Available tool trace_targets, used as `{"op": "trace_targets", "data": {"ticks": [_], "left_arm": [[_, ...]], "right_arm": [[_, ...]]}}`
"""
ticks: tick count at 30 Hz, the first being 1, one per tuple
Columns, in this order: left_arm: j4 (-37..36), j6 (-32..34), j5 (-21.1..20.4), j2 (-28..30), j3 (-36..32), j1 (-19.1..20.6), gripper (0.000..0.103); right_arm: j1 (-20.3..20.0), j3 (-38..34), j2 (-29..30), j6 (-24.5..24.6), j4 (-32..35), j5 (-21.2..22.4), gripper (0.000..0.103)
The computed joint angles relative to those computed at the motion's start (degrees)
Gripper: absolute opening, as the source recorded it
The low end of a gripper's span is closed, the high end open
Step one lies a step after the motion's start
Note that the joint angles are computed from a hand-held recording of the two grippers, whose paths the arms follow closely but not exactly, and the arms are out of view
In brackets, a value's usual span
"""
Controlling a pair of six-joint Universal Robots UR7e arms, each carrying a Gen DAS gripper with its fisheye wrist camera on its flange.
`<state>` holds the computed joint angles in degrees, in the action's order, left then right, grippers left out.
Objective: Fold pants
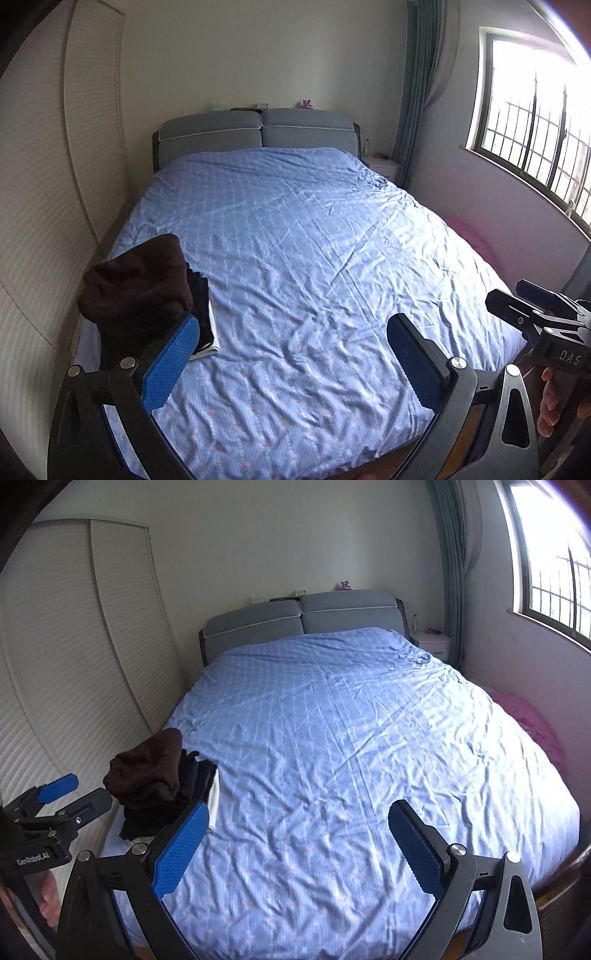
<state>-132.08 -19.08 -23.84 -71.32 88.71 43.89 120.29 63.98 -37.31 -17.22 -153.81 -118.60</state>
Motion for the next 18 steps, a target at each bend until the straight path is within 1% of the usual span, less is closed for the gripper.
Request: {"op": "trace_targets", "data": {"ticks": [6, 8, 10, 13, 15, 18], "left_arm": [[3.0, -9.4, 1.9, 4.3, -0.3, -3.3, 0.103], [5.5, -12.9, 2.8, 5.2, -0.6, -4.3, 0.103], [6.8, -15.2, 3.5, 5.9, -0.5, -5.4, 0.103], [10.8, -19.0, 4.8, 6.7, -1.1, -6.8, 0.103], [12.1, -19.3, 4.9, 7.0, -1.4, -7.6, 0.103], [11.8, -19.2, 5.7, 7.4, -1.4, -8.5, 0.103]], "right_arm": [[-2.7, 6.6, -7.7, -4.8, 0.2, 2.6, 0.098], [-3.5, 7.9, -9.8, -6.2, 1.0, 3.7, 0.098], [-4.1, 9.2, -11.5, -7.6, 1.0, 4.8, 0.098], [-4.8, 10.5, -13.4, -8.9, 1.0, 5.9, 0.098], [-5.1, 11.5, -14.6, -9.1, 0.6, 6.5, 0.098], [-5.4, 12.9, -16.1, -9.3, -0.1, 7.0, 0.098]]}}
